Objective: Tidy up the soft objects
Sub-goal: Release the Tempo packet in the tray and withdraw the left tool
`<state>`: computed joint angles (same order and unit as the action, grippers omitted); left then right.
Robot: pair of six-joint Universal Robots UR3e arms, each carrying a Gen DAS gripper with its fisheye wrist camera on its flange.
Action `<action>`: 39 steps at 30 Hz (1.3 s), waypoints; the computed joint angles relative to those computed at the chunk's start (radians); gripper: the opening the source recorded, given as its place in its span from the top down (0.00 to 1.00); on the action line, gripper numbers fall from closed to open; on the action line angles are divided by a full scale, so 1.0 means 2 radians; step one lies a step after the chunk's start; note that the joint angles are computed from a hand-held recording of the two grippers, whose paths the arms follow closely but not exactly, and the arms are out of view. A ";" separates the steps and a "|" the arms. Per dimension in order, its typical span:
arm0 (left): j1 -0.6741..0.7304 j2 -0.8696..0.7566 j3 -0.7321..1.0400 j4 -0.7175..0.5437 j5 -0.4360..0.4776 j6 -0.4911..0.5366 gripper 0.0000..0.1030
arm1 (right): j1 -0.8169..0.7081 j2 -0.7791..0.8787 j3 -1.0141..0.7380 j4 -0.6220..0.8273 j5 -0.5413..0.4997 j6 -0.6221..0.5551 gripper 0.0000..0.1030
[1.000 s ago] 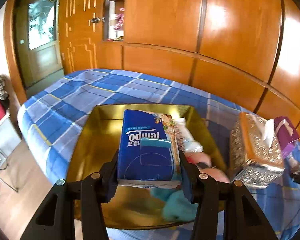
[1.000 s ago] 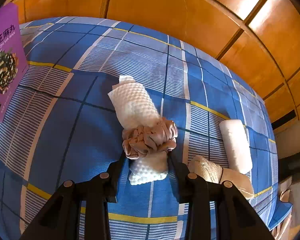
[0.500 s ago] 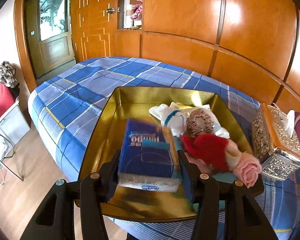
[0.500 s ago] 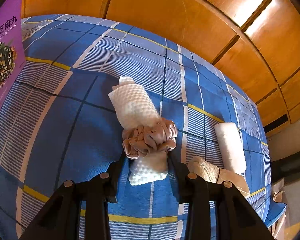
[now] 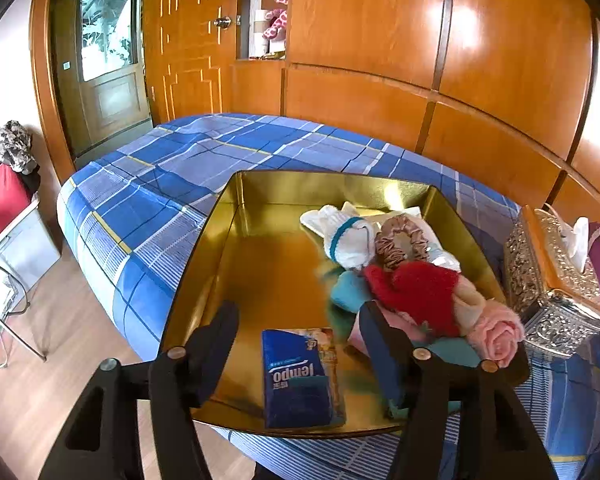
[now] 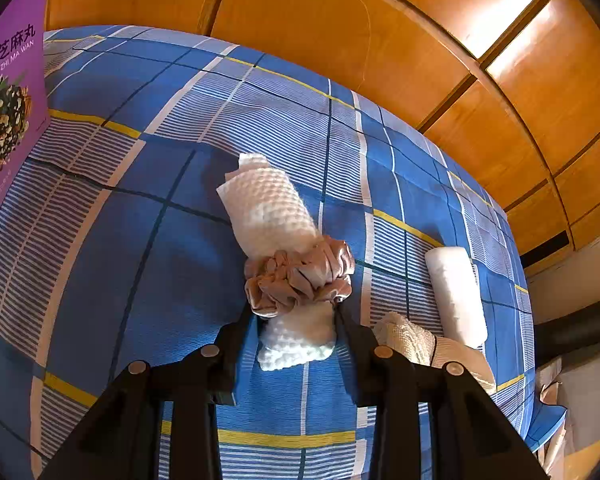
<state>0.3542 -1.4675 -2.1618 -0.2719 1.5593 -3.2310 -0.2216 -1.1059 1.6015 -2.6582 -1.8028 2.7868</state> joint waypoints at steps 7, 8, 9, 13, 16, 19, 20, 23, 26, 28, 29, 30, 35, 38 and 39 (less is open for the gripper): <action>-0.018 0.011 0.005 -0.004 0.003 0.001 0.31 | 0.000 0.003 -0.004 0.003 -0.001 -0.002 0.65; -0.021 0.011 0.007 -0.004 0.005 0.002 0.30 | 0.000 0.003 -0.005 0.003 -0.001 -0.003 0.65; -0.025 0.011 0.008 -0.005 0.006 0.002 0.30 | 0.000 0.004 -0.006 0.003 -0.001 -0.004 0.65; -0.039 0.014 0.015 -0.011 0.009 0.007 0.26 | 0.000 0.007 -0.010 0.004 -0.002 -0.007 0.65; -0.055 0.011 0.022 -0.012 0.013 0.011 0.26 | -0.003 0.009 -0.020 0.016 0.003 0.000 0.67; -0.069 0.007 0.030 -0.015 0.015 0.015 0.26 | -0.007 0.011 -0.026 0.022 0.009 0.000 0.67; -0.074 0.006 0.032 -0.016 0.015 0.016 0.26 | -0.008 0.012 -0.029 0.024 0.011 0.002 0.67; -0.089 0.001 0.040 -0.020 0.016 0.020 0.25 | -0.011 0.014 -0.033 0.028 0.017 0.003 0.67; -0.104 -0.005 0.047 -0.022 0.018 0.024 0.25 | -0.014 0.015 -0.038 0.034 0.024 0.005 0.69; -0.111 -0.008 0.052 -0.025 0.016 0.029 0.24 | -0.018 0.015 -0.043 0.043 0.033 0.012 0.70; -0.116 -0.010 0.054 -0.025 0.016 0.031 0.24 | -0.023 0.014 -0.047 0.052 0.043 0.017 0.70; -0.119 -0.010 0.055 -0.025 0.016 0.033 0.24 | -0.025 0.015 -0.051 0.058 0.049 0.021 0.70; -0.136 -0.014 0.063 -0.027 0.016 0.041 0.24 | -0.042 0.012 -0.065 0.093 0.089 0.040 0.71; -0.141 -0.014 0.065 -0.024 0.016 0.049 0.24 | -0.046 0.008 -0.069 0.107 0.112 0.043 0.71; -0.142 -0.014 0.065 -0.024 0.017 0.051 0.24 | -0.047 0.006 -0.068 0.110 0.118 0.042 0.71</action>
